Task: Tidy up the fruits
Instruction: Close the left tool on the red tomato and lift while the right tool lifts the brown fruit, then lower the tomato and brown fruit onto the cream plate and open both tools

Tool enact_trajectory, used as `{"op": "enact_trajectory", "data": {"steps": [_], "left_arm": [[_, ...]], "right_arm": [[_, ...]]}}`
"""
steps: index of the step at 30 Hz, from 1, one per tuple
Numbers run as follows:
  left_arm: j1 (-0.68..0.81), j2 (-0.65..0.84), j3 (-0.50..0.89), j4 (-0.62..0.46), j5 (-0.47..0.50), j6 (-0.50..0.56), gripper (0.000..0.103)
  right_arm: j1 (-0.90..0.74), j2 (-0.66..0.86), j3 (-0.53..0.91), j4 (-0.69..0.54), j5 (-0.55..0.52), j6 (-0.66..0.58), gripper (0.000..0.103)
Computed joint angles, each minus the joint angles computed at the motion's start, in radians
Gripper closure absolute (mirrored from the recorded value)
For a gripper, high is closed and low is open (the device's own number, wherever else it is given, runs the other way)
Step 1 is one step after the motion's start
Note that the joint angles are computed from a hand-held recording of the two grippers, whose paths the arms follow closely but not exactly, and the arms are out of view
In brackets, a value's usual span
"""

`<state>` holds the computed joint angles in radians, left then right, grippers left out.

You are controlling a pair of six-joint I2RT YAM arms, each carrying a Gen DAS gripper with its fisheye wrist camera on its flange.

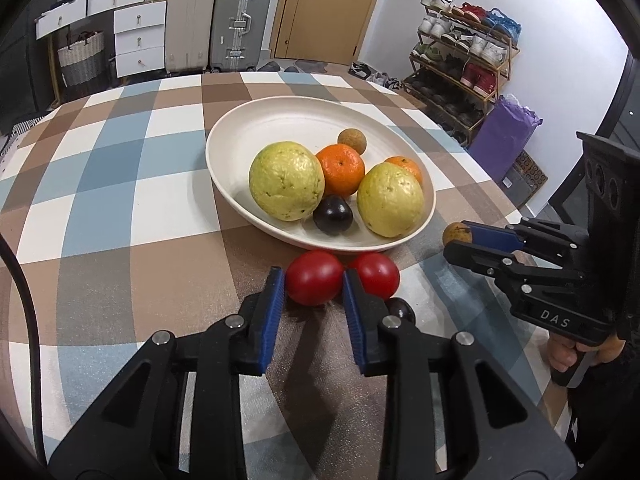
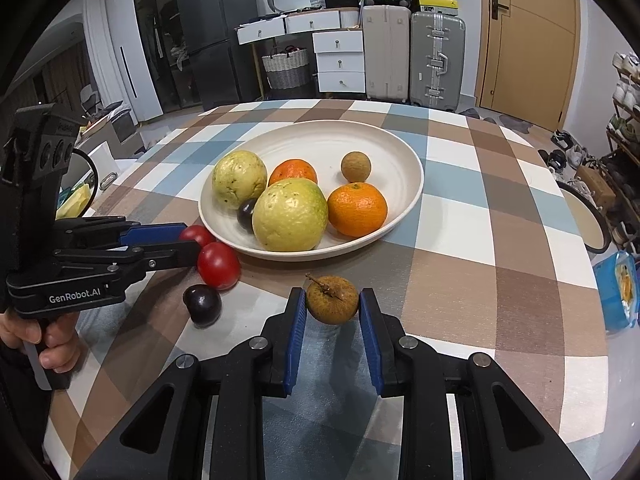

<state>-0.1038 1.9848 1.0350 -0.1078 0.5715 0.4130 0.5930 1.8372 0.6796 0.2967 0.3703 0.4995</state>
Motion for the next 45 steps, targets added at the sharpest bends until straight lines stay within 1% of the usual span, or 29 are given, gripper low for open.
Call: {"op": "enact_trajectory", "data": {"steps": [16, 22, 25, 29, 33, 39, 45], "left_arm": [[0.040, -0.090, -0.038, 0.026, 0.051, -0.043, 0.077], [0.003, -0.069, -0.023, 0.044, 0.026, -0.069, 0.077], [-0.013, -0.052, -0.010, 0.056, 0.020, -0.081, 0.077], [-0.028, -0.020, 0.030, 0.046, 0.007, -0.093, 0.077], [-0.041, 0.000, 0.054, 0.049, -0.006, -0.110, 0.077], [-0.059, 0.028, 0.084, 0.068, -0.053, -0.132, 0.077], [-0.067, 0.049, 0.096, 0.085, -0.069, -0.144, 0.077]], "right_arm": [[0.000, -0.021, -0.003, 0.034, 0.010, -0.017, 0.075], [-0.021, -0.035, -0.003, 0.058, 0.001, -0.024, 0.075], [-0.033, -0.036, 0.012, 0.054, -0.002, -0.033, 0.075], [-0.049, -0.031, 0.040, 0.040, -0.006, -0.051, 0.075], [-0.067, -0.020, 0.068, 0.029, -0.010, -0.062, 0.075], [-0.097, 0.001, 0.099, 0.032, -0.028, -0.069, 0.075], [-0.122, 0.040, 0.141, 0.036, -0.051, -0.075, 0.075]]}}
